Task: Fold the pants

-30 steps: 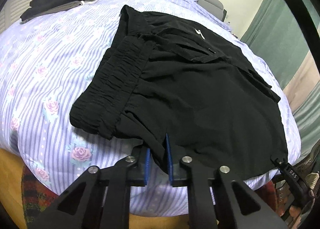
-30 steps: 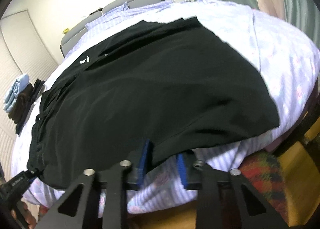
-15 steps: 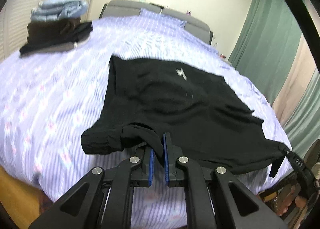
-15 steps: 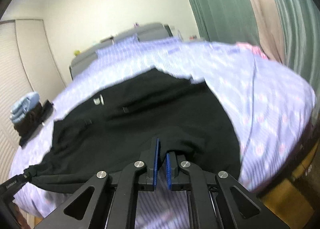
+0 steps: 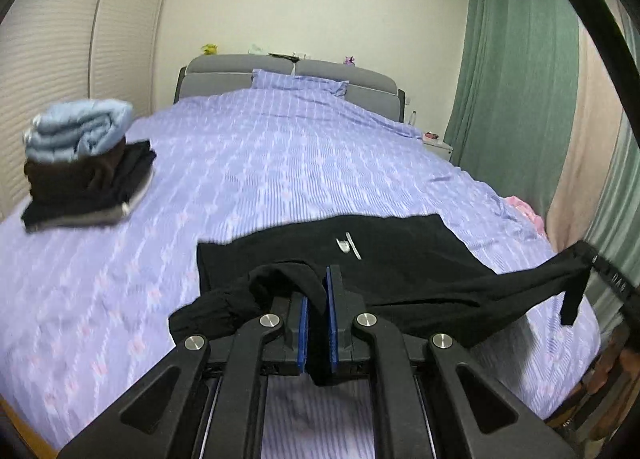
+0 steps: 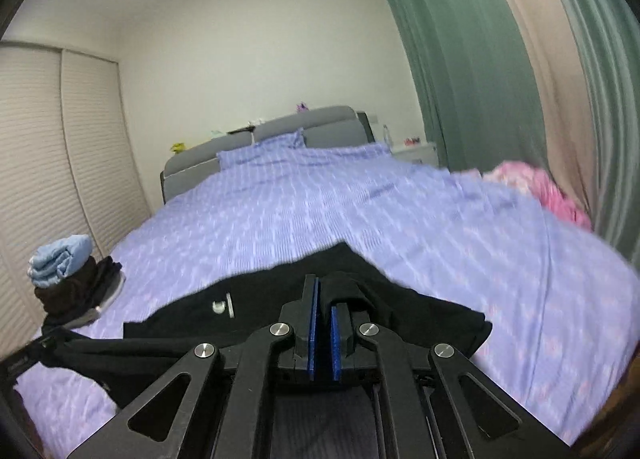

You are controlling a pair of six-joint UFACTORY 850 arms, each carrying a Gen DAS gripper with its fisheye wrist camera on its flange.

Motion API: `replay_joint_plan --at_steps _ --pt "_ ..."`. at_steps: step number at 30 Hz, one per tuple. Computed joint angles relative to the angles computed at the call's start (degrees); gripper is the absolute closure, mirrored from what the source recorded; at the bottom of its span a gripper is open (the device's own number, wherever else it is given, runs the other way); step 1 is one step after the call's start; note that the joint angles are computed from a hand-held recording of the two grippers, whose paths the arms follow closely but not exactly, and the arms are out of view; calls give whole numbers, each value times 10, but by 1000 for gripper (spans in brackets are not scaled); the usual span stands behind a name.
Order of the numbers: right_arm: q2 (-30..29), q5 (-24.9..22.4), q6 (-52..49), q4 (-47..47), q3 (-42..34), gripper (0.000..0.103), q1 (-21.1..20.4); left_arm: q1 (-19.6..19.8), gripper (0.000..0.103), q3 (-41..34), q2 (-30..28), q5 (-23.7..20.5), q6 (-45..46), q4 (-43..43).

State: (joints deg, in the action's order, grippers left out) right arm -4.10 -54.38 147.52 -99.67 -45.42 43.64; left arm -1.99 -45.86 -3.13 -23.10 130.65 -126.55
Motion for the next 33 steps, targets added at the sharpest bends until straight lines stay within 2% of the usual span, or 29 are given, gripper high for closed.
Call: replay_joint_plan --at_steps 4,9,12,16,19,23,26,29,33 --pt "-5 37 -71 5 -51 98 -34 -8 93 -53 -22 32 -44 50" --pt "-47 81 -180 43 -132 98 -72 -13 93 -128 -60 64 -175 171" --pt "-79 117 -229 77 -177 98 -97 -18 93 -181 -102 84 -307 305" --pt "-132 156 -291 117 -235 98 -130 -29 93 -234 -154 119 -433 445" --pt "-176 171 -339 149 -283 98 -147 -30 93 -277 -196 123 -562 569" --pt "-239 201 -390 189 -349 98 -168 -27 93 -348 -264 114 -783 775" --pt "-293 219 -454 242 -409 98 -183 -23 93 -417 -324 69 -946 928" --pt "-349 228 -534 313 -471 98 -196 -22 93 -486 -384 21 -1040 1013" --pt "-418 225 -620 392 -546 98 -210 -25 93 -540 -438 -3 -1096 1079"
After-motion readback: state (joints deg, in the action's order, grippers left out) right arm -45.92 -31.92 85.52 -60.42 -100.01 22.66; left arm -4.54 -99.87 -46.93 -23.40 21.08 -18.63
